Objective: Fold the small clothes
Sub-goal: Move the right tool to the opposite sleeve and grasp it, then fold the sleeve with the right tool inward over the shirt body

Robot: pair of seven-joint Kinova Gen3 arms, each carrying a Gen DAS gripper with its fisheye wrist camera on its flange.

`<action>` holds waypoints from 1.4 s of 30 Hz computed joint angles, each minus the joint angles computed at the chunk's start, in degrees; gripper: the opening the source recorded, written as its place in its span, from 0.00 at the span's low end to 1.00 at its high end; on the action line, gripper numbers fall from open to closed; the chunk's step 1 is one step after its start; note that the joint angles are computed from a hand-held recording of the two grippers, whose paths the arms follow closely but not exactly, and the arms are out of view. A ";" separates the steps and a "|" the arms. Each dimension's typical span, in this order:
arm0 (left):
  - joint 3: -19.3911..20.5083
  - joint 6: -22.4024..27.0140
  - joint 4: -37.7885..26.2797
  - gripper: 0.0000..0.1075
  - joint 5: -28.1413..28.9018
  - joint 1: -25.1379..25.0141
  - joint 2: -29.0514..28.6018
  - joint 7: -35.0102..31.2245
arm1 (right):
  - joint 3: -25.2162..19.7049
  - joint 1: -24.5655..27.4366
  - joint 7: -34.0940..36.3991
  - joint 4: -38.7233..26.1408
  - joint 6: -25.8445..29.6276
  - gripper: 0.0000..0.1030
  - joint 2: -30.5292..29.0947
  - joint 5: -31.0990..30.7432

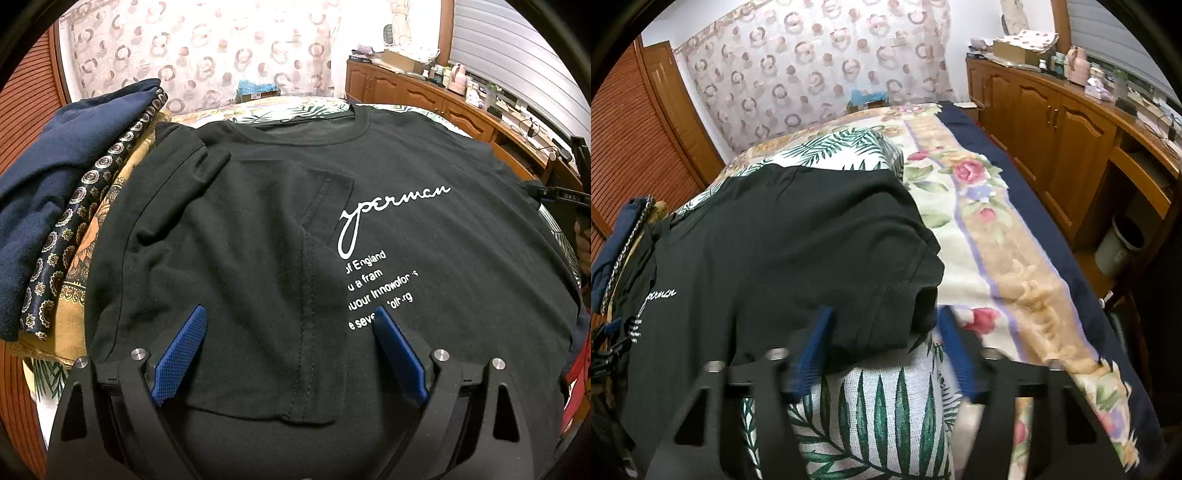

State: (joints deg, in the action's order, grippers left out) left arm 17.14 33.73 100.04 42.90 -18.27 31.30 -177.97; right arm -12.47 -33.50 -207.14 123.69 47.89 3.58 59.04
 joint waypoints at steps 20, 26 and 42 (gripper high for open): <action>-0.13 0.14 -0.06 0.86 0.06 0.06 0.01 0.01 | -0.31 -12.84 16.35 -16.73 6.92 0.37 10.99 12.12; -0.14 0.12 -0.04 0.86 0.10 0.05 0.00 -0.03 | 0.91 -11.72 10.50 -11.77 6.34 0.50 7.77 10.01; -0.18 0.20 -0.07 0.86 0.18 0.04 0.03 -0.11 | 6.02 -4.66 21.73 -20.54 -4.97 0.10 9.48 -3.70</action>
